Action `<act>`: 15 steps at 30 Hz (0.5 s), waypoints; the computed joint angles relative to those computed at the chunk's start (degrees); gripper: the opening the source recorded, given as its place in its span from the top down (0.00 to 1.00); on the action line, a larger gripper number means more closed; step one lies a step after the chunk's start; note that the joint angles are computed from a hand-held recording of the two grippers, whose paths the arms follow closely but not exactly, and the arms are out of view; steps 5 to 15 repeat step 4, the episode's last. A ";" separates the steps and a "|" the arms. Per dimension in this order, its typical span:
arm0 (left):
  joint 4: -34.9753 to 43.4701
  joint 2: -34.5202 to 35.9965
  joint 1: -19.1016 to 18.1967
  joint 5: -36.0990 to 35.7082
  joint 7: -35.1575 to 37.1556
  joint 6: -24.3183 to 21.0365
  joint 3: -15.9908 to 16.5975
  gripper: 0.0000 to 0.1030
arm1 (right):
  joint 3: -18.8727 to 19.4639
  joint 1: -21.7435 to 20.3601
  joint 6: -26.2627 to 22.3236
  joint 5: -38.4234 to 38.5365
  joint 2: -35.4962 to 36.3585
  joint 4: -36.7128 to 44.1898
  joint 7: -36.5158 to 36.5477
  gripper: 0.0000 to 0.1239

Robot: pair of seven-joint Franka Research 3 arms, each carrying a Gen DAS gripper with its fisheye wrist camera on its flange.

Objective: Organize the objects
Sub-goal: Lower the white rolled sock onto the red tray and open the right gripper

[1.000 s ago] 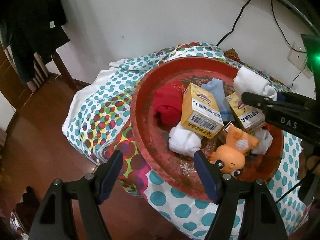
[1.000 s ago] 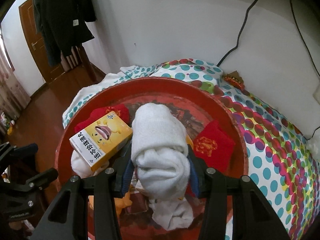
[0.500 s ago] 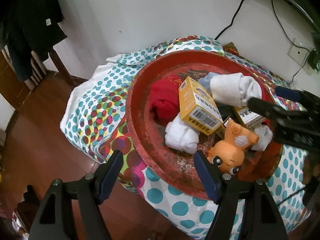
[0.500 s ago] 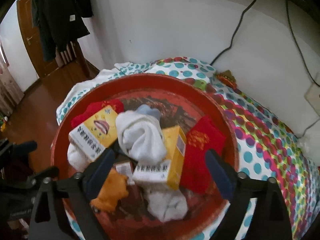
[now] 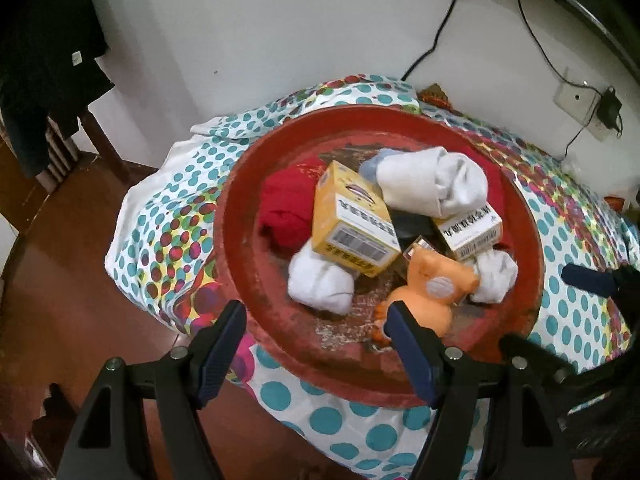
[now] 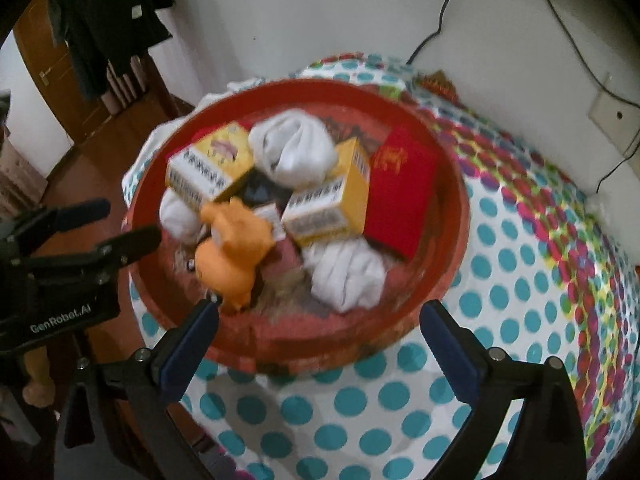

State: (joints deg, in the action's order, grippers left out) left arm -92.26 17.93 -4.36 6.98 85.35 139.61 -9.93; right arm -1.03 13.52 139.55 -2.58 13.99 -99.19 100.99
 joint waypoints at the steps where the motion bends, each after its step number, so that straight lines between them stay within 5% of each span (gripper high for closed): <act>1: -0.05 -0.03 -0.12 0.12 0.28 0.10 -0.14 0.27 | -0.05 0.24 -0.16 -0.53 -0.14 -0.29 0.24 0.19; 15: -0.31 -0.41 -0.55 0.66 0.04 -0.38 -0.20 0.27 | -0.20 0.86 -0.46 -2.36 -0.58 -0.90 1.21 0.19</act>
